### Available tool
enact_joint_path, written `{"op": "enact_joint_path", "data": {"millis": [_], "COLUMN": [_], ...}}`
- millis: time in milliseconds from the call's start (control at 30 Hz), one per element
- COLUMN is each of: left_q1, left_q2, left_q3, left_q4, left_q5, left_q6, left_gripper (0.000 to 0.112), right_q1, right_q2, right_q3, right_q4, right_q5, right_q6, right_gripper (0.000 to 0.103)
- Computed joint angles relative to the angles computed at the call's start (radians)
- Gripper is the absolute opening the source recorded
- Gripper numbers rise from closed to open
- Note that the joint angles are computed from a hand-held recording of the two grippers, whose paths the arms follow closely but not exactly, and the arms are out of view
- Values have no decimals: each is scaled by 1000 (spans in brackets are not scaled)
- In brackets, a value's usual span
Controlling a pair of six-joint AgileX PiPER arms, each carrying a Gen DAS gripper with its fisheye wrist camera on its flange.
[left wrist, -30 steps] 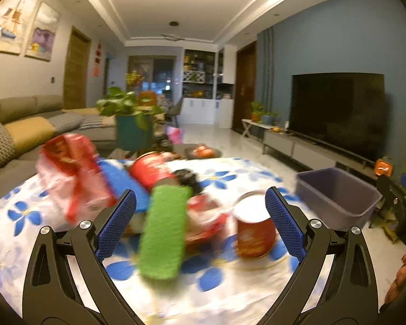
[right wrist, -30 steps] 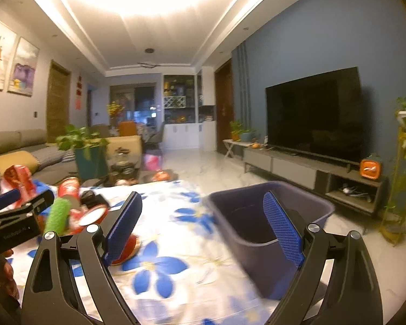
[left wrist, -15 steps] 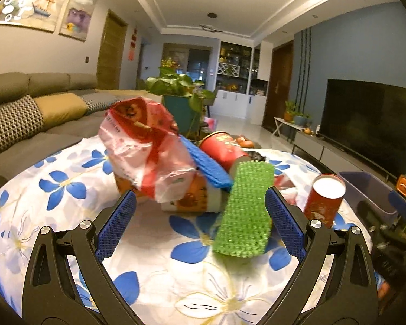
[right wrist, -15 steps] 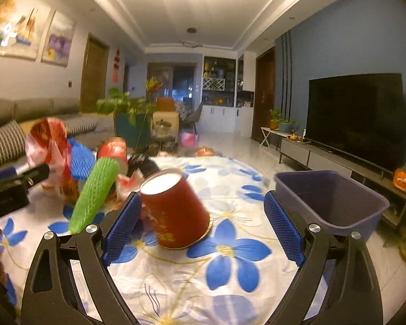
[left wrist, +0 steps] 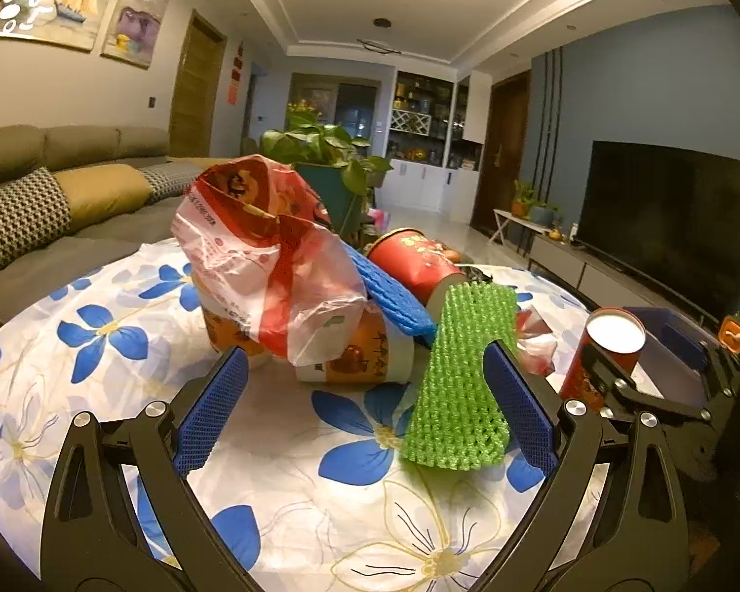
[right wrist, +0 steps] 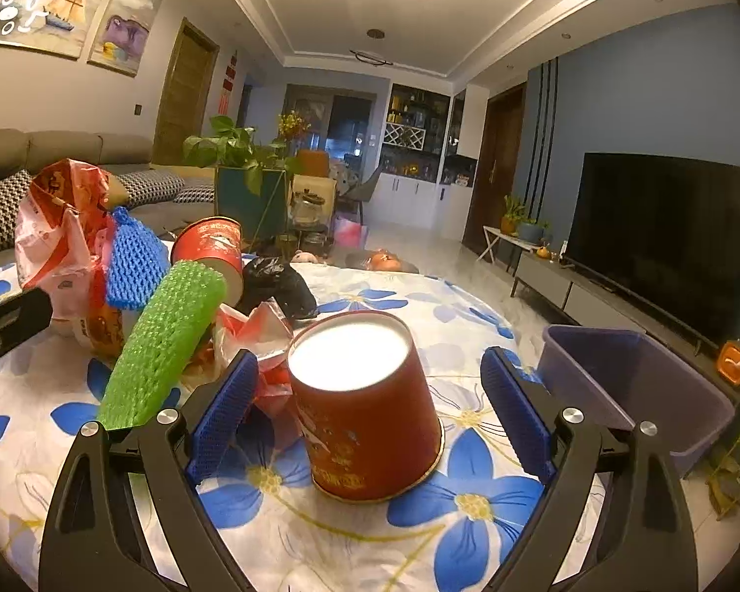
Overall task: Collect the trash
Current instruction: 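Grasp the green mesh sleeve with the left gripper while the right gripper grasps the red paper cup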
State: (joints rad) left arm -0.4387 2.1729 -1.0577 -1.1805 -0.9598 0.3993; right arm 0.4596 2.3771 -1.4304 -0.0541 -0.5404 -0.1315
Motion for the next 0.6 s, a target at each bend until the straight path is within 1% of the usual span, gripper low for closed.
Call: {"op": "enact_joint_path", "data": {"millis": [33, 67, 133, 200, 267, 367, 433, 500, 567, 600], "left_q1": [2, 6, 13, 19, 20, 18, 27, 48, 69, 74], "left_q2": [3, 7, 13, 21, 32, 61, 83, 98, 108, 113], "left_q3": [-3, -9, -18, -28, -47, -106, -149, -190, -219, -231], "left_q4": [5, 11, 25, 46, 54, 44, 50, 47, 53, 46], "left_q5": [6, 15, 31, 47, 59, 90, 132, 199, 258, 273], "left_q6": [2, 5, 3, -4, 6, 68, 106, 136, 138, 148], "left_gripper": [94, 94, 94, 94, 94, 94, 94, 94, 93, 91], "right_q1": [-2, -2, -6, -15, -34, -59, -73, -86, -89, -90], "right_q2": [6, 14, 28, 35, 27, 13, 2, -15, -22, -25], "right_q3": [-15, -39, -76, -91, -80, -54, -32, 5, 27, 35], "right_q4": [-11, -21, -46, -90, -147, -193, -213, -215, -201, -193], "right_q5": [16, 44, 93, 109, 97, 75, 56, 26, 9, 4], "right_q6": [10, 20, 50, 105, 185, 268, 310, 321, 302, 289], "right_gripper": [77, 74, 59, 59, 58, 58, 58, 58, 58, 58]}}
